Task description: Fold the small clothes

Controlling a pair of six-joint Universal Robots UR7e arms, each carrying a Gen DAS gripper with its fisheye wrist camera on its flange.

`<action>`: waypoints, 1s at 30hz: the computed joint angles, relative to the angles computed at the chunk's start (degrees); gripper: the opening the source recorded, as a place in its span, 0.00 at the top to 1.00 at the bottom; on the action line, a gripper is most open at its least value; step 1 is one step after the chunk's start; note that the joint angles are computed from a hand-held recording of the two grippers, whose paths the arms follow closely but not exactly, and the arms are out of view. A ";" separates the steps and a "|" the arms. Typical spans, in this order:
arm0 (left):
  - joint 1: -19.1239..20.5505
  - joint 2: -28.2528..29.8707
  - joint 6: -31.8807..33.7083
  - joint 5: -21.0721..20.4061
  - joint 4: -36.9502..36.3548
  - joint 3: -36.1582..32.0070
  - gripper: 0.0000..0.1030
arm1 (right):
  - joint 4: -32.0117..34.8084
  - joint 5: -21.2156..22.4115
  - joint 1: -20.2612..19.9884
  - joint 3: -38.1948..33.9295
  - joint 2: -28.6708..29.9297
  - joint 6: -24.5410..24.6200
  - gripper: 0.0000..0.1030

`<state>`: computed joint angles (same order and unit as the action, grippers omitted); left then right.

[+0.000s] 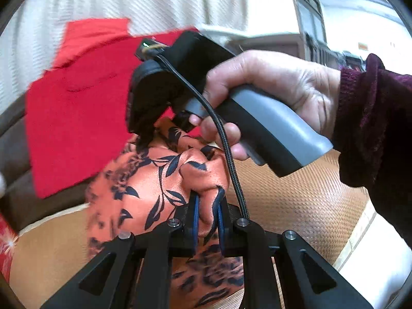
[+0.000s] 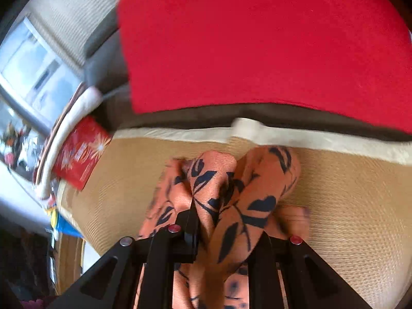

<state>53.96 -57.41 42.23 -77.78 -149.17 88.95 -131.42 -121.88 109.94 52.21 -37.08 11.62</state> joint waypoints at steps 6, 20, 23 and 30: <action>0.54 2.79 0.11 5.33 9.59 -1.12 0.87 | -9.79 11.21 -8.05 12.42 -4.66 3.41 0.80; 8.09 4.86 -5.17 3.94 15.81 -20.54 0.33 | -24.13 -7.64 2.15 27.92 -13.68 -0.50 0.49; 8.82 8.08 -9.24 7.10 20.19 -23.63 0.33 | -20.21 -10.18 3.56 26.18 -10.57 1.52 0.54; 9.66 7.46 -9.39 12.58 20.36 -17.83 0.33 | -19.76 -14.46 4.03 33.20 -8.76 5.62 0.68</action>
<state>63.63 -49.96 32.84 -65.20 -128.80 71.13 -151.18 -136.34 113.97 85.41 -45.84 17.24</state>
